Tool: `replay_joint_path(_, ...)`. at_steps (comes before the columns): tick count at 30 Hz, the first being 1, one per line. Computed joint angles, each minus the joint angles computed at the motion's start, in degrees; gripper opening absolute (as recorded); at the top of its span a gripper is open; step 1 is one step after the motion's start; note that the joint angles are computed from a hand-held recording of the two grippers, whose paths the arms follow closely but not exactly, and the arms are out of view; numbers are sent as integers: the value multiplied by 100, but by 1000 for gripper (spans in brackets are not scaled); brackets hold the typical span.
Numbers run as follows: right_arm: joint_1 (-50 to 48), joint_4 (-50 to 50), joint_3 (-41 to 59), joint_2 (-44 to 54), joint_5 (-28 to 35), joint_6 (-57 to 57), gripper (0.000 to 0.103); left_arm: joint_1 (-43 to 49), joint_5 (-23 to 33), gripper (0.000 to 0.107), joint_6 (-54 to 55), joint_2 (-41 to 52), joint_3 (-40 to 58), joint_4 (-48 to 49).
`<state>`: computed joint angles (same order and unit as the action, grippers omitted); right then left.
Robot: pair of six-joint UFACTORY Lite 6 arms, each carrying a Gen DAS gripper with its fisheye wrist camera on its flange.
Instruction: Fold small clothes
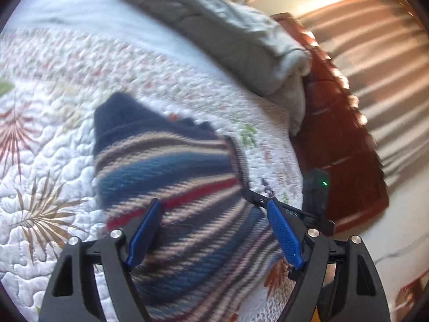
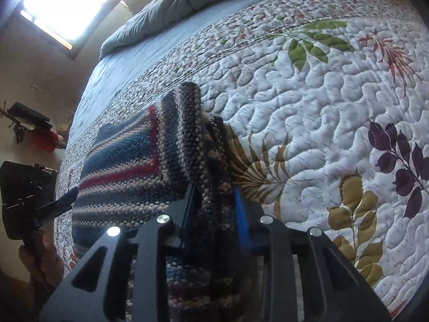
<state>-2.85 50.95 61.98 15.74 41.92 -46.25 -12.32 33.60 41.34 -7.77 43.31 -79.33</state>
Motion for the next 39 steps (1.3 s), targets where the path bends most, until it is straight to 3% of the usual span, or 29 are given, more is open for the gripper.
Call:
replay_joint_path(3,-197,122,-125,-281,346,-104,25,-42,-62,81,-202,131,87,90)
replay_joint_path(8,-782,253,-1098,-2096,1013,-650,24,-101,-27,81,-227,-862,-238,134)
replay_joint_path(11,-846,281,-1767,-2729,1283,-821,24,-312,-28,81,-217,-913,-315,103)
replay_joint_path(15,-780,312,-2340,-2331,620,-1045,18,-462,-178,76,-334,-2,-126,132)
replay_joint_path(18,-1170,431,-2490,-2254,813,-1288,21,-554,-274,74,-712,-57,-99,358)
replay_joint_path(24,-1781,113,-2614,-3813,2110,-940,25,-1029,-178,74,-1580,-1991,-779,1048)
replay_joint_path(27,-1483,54,-2952,-3891,1831,-880,23,-1433,-279,74,-1642,-2561,-1530,860)
replay_joint_path(29,-1439,47,-3171,-3548,1430,-999,16,-1546,-447,74,-1334,-2446,-2007,466)
replay_joint_path(31,-1502,106,-3378,-3291,1159,-1232,4,-1343,-270,72,-482,-2222,-2448,-443)
replay_joint_path(33,-1727,35,-3335,-3242,1392,-1270,2,-1191,-113,71,-227,-2395,-2708,-742)
replay_joint_path(35,-2038,-86,-3101,-3282,1943,-1238,13,-1045,90,72,-611,-2888,-2740,-378)
replay_joint_path(36,-2223,-102,-2936,-3266,2237,-1245,34,-897,260,78,-810,-3220,-2732,-140)
replay_joint_path(37,-2407,-102,-2718,-3212,2499,-1180,72,-700,419,85,-1079,-3587,-2708,194)
replay_joint_path(38,-2525,-78,-2563,-3196,2560,-1100,92,-467,583,88,-1207,-3844,-2703,416)
replay_joint_path(39,-2644,61,-2402,-3094,2593,-1128,101,-87,857,92,-1279,-4067,-2673,625)
